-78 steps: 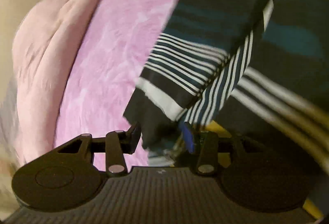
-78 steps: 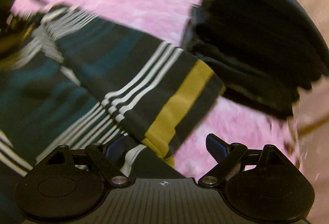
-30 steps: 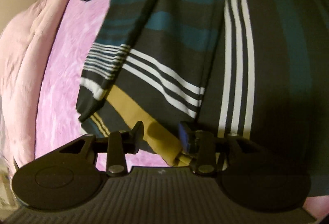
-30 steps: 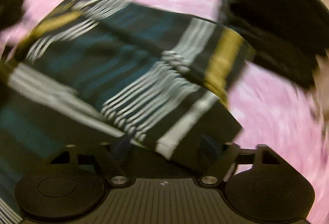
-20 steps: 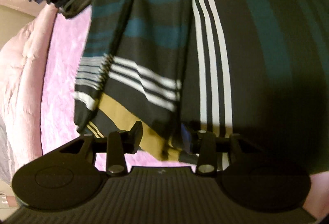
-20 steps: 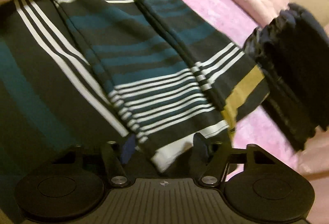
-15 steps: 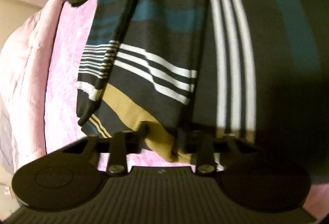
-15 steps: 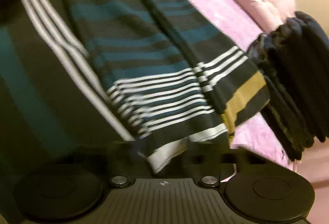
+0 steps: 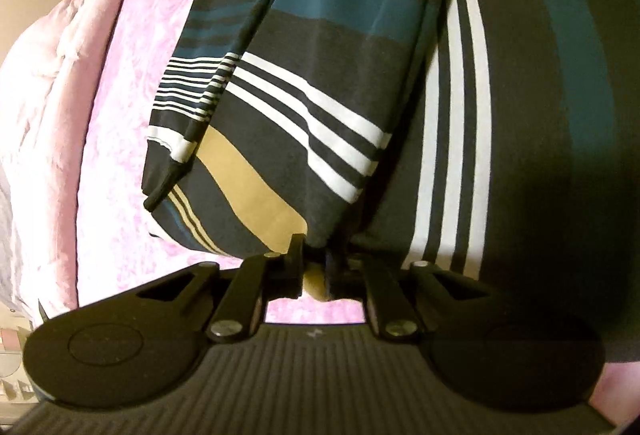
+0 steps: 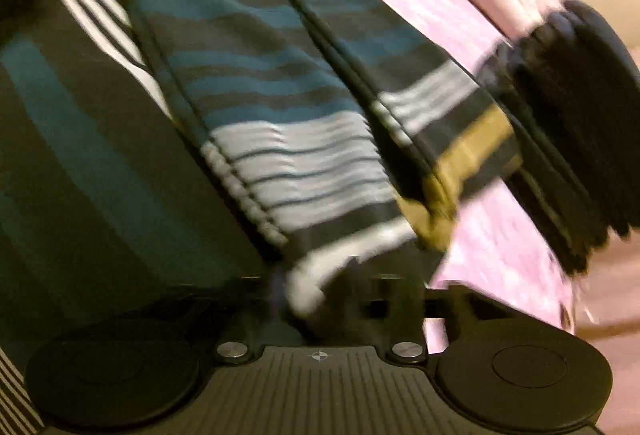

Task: Fold clothes

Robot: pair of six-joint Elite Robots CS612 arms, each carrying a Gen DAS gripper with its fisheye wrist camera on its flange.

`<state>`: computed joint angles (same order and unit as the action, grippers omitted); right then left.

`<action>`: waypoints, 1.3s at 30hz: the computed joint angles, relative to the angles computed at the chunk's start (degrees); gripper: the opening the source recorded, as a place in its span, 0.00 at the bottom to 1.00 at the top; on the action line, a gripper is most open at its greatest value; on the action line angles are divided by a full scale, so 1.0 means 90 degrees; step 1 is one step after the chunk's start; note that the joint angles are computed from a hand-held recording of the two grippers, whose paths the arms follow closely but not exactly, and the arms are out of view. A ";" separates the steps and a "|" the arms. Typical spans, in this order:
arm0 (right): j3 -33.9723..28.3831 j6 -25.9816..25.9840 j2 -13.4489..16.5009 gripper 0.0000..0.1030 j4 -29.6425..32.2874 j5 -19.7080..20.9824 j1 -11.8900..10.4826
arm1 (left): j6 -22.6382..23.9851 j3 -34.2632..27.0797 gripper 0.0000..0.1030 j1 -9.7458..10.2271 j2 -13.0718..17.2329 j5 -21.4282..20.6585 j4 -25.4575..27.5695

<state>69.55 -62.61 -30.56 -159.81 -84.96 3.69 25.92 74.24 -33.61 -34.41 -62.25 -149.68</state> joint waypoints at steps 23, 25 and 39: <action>-0.1505 0.1673 0.0540 0.00 0.1457 0.1541 -0.0507 | -0.2730 -0.0522 0.23 -0.0619 -0.0111 -0.0182 0.1600; -0.1713 0.1898 0.0623 0.00 0.1306 0.1558 -0.0532 | -0.2818 -0.0655 0.23 -0.0652 -0.0069 -0.0145 0.1683; -0.1875 0.1591 0.0706 0.07 0.2263 0.2188 -0.0575 | -0.3468 -0.0643 0.29 -0.0778 -0.0114 -0.0134 0.2120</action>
